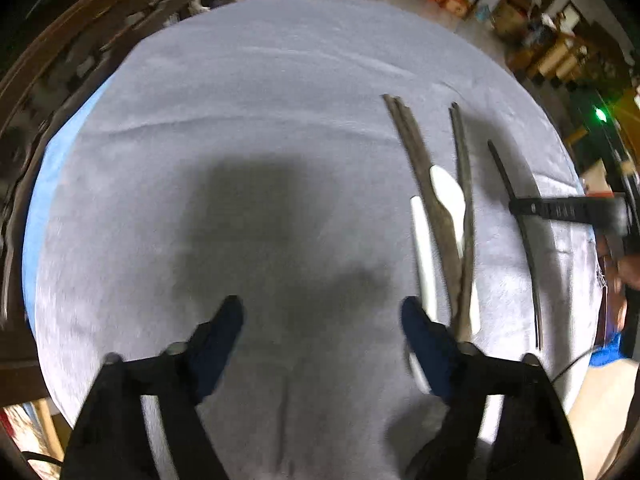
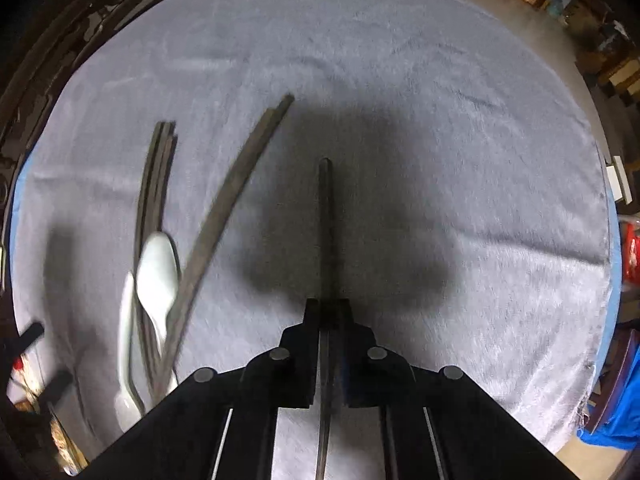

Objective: Organize utensils
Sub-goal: 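Close the left gripper on the white plastic spoon handle, then lower the spoon into the black holder with the left gripper while the right drops its chopstick in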

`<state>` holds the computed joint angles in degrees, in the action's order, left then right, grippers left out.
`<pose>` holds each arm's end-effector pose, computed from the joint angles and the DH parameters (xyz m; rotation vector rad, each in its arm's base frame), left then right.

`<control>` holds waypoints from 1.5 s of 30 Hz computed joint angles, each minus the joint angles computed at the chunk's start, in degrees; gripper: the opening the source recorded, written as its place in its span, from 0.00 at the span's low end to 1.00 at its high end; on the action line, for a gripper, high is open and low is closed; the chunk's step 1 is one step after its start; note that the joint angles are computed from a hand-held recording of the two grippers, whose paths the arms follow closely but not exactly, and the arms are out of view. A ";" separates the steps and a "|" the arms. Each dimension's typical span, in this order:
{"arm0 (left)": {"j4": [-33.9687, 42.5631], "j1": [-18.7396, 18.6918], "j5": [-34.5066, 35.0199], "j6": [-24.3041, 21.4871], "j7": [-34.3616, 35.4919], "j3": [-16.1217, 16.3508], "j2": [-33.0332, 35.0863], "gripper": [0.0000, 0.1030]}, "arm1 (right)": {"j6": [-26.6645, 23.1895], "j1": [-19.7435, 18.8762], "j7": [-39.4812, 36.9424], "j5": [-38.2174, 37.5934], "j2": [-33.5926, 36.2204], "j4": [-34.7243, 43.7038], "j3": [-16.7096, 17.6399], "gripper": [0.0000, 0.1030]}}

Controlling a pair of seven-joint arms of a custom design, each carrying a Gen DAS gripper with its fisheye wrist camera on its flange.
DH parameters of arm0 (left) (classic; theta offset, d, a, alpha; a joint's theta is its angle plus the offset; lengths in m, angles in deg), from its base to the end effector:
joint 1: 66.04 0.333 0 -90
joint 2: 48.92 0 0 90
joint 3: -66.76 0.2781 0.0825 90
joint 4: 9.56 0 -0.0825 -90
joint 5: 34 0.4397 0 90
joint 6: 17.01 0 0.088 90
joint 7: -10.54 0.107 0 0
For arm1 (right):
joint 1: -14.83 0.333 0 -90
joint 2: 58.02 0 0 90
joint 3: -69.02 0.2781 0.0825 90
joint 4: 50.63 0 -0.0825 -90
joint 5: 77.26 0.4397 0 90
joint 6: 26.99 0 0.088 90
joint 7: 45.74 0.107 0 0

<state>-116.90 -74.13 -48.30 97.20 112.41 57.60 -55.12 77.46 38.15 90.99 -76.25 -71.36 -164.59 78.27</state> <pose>0.5771 -0.1981 0.5308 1.6660 -2.6042 0.4926 0.4679 0.3060 0.5200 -1.8841 2.4359 -0.0399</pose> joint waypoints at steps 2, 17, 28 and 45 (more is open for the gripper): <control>5.06 -0.32 1.41 -2.95 -0.99 -0.98 3.86 0.71 | 0.37 0.22 0.12 0.83 -2.29 -2.38 -0.02 0.09; 36.58 -6.78 13.40 -24.37 -9.02 -3.76 27.35 0.34 | 8.44 0.55 -0.58 5.72 -15.17 -18.62 -0.55 0.09; 37.30 -8.09 12.61 -24.88 -10.04 -4.26 29.94 0.09 | 7.26 0.41 -0.68 6.20 -15.21 -17.26 -0.38 0.09; 31.17 -10.86 17.64 -26.39 -1.30 -4.30 26.86 0.10 | -4.36 0.03 -7.00 7.92 -7.04 -7.22 -1.16 0.09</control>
<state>-85.74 -84.98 -30.67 70.81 111.11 53.30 -28.26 73.09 38.18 83.99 -68.33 -78.41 -171.81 77.11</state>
